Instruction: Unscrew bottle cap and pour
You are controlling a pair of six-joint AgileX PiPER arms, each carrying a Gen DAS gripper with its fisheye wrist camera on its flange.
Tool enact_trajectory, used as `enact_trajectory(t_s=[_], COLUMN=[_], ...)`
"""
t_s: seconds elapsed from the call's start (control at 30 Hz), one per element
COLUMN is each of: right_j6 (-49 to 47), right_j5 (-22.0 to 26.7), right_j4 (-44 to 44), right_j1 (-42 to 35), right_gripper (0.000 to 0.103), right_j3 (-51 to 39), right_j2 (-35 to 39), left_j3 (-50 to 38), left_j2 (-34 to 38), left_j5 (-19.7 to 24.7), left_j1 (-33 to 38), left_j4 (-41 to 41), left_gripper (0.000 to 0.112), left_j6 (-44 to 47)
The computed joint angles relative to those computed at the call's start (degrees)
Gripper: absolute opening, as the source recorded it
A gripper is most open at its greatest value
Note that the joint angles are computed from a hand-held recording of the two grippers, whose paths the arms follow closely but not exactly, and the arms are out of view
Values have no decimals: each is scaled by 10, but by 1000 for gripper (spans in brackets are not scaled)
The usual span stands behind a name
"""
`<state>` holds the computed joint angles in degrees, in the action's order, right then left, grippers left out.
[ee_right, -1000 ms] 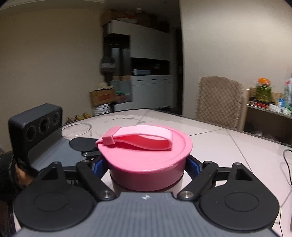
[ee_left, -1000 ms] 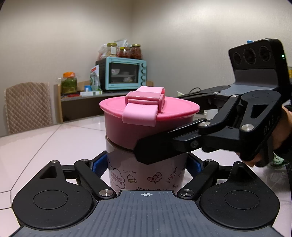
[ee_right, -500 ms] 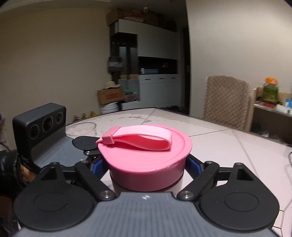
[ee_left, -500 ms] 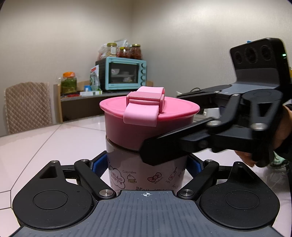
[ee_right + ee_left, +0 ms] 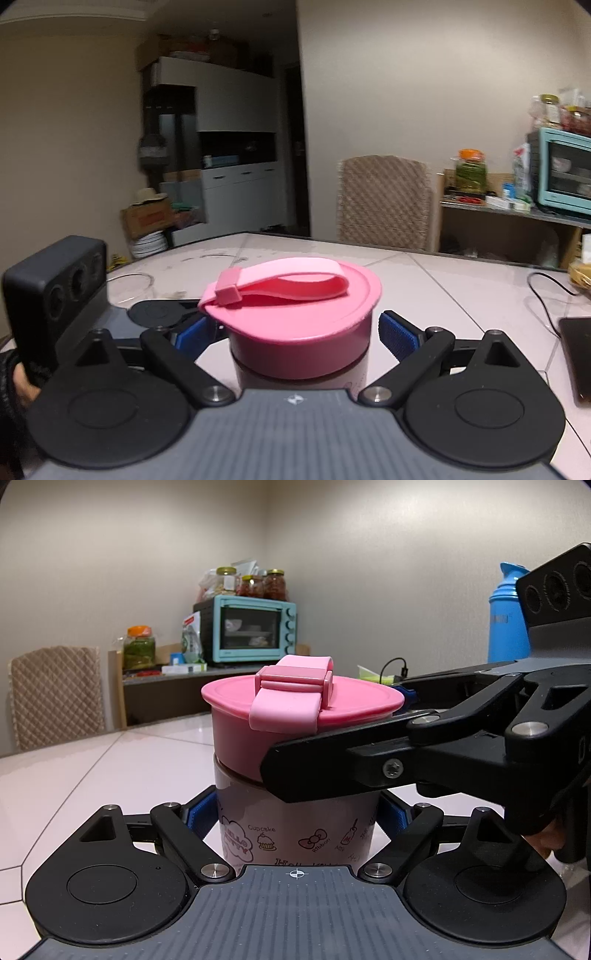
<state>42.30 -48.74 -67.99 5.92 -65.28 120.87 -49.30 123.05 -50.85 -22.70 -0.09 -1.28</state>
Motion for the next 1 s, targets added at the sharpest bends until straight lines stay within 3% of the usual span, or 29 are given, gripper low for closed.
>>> enact_trajectory(t_s=[0.33,0.5,0.7,0.87,1.0], right_j6=[-118,-126,-145,-81,27], right_j5=[23,23,7,-15,-58], right_j4=[150,160,164,43,-118], right_j1=[38,40,34,0,-33], right_gripper=[94,86,85,85,85], right_j3=[39,44,53,1,-97], right_j2=[1,1,4,25,62], left_j3=[1,0,-1,0,0], left_j2=[-1,0,0,0,0], left_j5=[0,1,1,1,1], left_j1=[1,2,4,5,6], left_j4=[2,2,6,7,9], left_gripper=[90,90,90,90,90], left_j6=[0,-1,-3,-3,-4])
